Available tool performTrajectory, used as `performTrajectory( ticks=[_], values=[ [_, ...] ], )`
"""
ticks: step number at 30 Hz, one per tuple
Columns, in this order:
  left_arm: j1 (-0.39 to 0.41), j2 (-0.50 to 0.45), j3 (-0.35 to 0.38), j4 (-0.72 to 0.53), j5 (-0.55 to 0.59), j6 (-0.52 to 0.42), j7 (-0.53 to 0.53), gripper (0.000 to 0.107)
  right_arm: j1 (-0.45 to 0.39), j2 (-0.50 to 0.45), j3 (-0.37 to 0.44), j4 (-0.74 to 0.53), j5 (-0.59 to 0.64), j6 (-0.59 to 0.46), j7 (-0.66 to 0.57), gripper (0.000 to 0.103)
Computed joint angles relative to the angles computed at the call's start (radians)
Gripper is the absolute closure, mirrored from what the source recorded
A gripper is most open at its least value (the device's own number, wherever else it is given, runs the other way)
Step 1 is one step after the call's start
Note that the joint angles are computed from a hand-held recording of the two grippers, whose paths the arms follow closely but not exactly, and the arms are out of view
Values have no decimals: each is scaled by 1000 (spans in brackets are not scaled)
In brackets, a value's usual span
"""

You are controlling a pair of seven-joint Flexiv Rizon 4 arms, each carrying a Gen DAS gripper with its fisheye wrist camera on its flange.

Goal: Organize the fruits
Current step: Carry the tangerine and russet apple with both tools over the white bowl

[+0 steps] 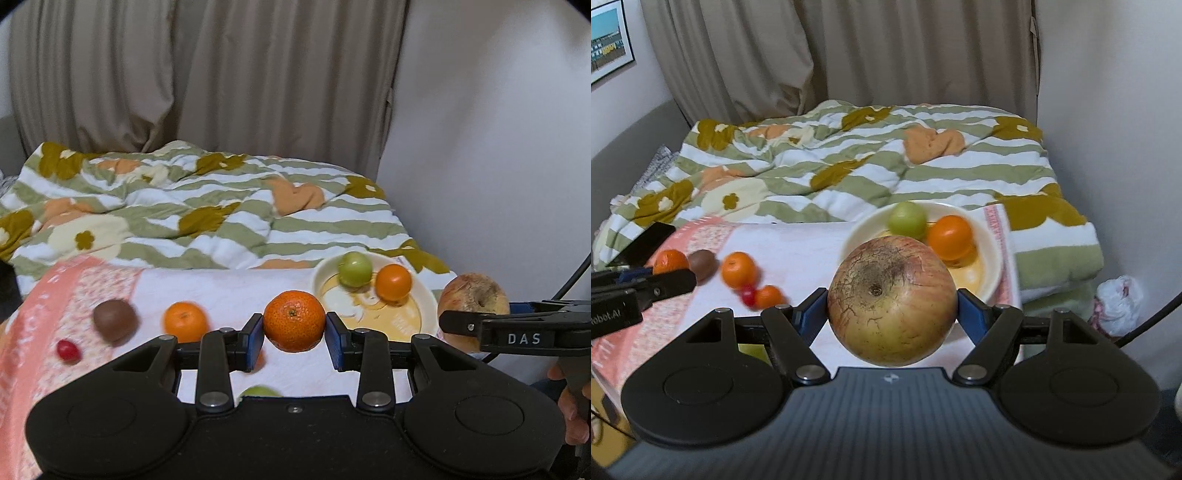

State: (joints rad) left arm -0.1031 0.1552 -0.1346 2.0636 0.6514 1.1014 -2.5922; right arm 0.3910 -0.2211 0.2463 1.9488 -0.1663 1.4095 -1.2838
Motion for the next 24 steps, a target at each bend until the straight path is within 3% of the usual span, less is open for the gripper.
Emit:
performTrajectory(
  ticks=[8,17,24],
  values=[
    [-39,-222,32,-153,-1,45,94,68,-36,-97,-17,-91,33,-11,-27,14],
    [-66,-433,92,-282,-129,87,351,67,-34,-180,-50,-165,10,-44,36,14],
    [-96,-554,127,-373,-215,55,543,67,-34,-225,-63,-205,-2,-65,80,14]
  ],
)
